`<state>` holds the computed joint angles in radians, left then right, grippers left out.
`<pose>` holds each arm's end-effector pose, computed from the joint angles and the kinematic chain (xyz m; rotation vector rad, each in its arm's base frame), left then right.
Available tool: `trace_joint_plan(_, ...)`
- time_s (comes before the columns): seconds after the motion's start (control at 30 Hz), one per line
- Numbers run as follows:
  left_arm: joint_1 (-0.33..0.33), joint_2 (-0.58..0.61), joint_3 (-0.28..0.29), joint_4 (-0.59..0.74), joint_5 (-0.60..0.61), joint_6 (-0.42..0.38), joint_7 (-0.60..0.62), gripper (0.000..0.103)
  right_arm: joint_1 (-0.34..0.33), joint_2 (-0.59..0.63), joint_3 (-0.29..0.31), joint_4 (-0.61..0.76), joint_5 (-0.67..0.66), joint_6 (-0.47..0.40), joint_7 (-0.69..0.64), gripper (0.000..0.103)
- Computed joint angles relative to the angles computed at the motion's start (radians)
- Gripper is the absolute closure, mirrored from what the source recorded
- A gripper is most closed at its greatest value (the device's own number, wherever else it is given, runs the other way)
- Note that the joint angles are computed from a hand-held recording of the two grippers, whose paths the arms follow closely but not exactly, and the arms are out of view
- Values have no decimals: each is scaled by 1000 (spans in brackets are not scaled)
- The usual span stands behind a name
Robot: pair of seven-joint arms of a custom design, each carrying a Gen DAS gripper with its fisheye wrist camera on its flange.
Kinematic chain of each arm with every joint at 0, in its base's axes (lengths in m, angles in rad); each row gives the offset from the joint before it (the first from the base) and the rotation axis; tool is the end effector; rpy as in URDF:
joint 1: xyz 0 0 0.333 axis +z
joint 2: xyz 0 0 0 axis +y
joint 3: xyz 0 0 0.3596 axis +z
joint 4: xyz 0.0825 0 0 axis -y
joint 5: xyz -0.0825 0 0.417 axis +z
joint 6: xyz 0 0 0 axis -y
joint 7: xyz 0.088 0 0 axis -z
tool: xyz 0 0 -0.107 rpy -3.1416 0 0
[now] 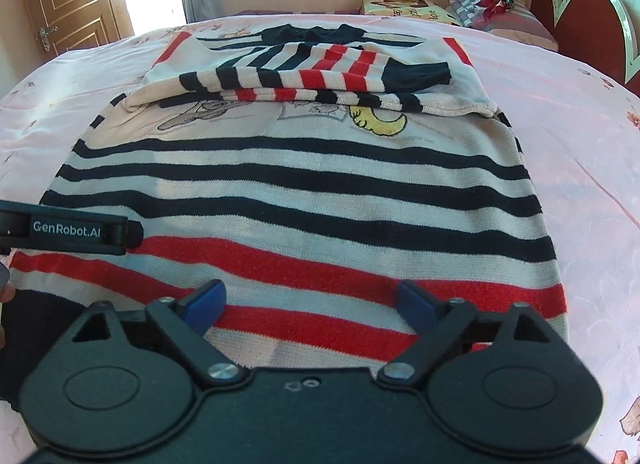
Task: Fold small clothes
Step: 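Move both tools toward the black hem band of the sweater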
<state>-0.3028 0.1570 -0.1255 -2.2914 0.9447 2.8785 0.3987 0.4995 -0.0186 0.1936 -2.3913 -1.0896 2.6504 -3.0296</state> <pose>0.5034 -0.2798 0.3332 -1.7835 2.0086 -0.5520 0.3912 0.3563 0.3626 -1.7732 1.9027 -0.6505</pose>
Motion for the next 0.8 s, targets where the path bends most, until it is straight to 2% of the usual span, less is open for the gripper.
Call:
trace_joint_plan(0.1,5,-5,-10,-5,-49,-9,30,0,15,14,9,19,18,-55,-5,3)
trace_joint_plan(0.33,1,-15,-19,-10,-76,-39,64,0,20,4,4,4,-25,-42,63,1)
trace_joint_plan(0.43,22,-23,-36,-23,-165,-25,154,0,24,6,8,13,36,-63,17,1)
trace_joint_plan(0.53,19,-31,-34,-29,-208,-39,164,0,33,24,12,45,141,-111,-102,1)
trace_joint_plan(0.6,13,-37,-36,-31,-210,-56,169,0,37,14,9,28,112,-96,-81,1)
trace_joint_plan(0.67,9,-49,-43,-38,-211,-72,182,0,30,-4,3,9,140,-54,-125,1)
trace_joint_plan(0.8,12,-77,-62,-63,-247,-83,227,0,12,-49,13,-30,106,-6,-26,1)
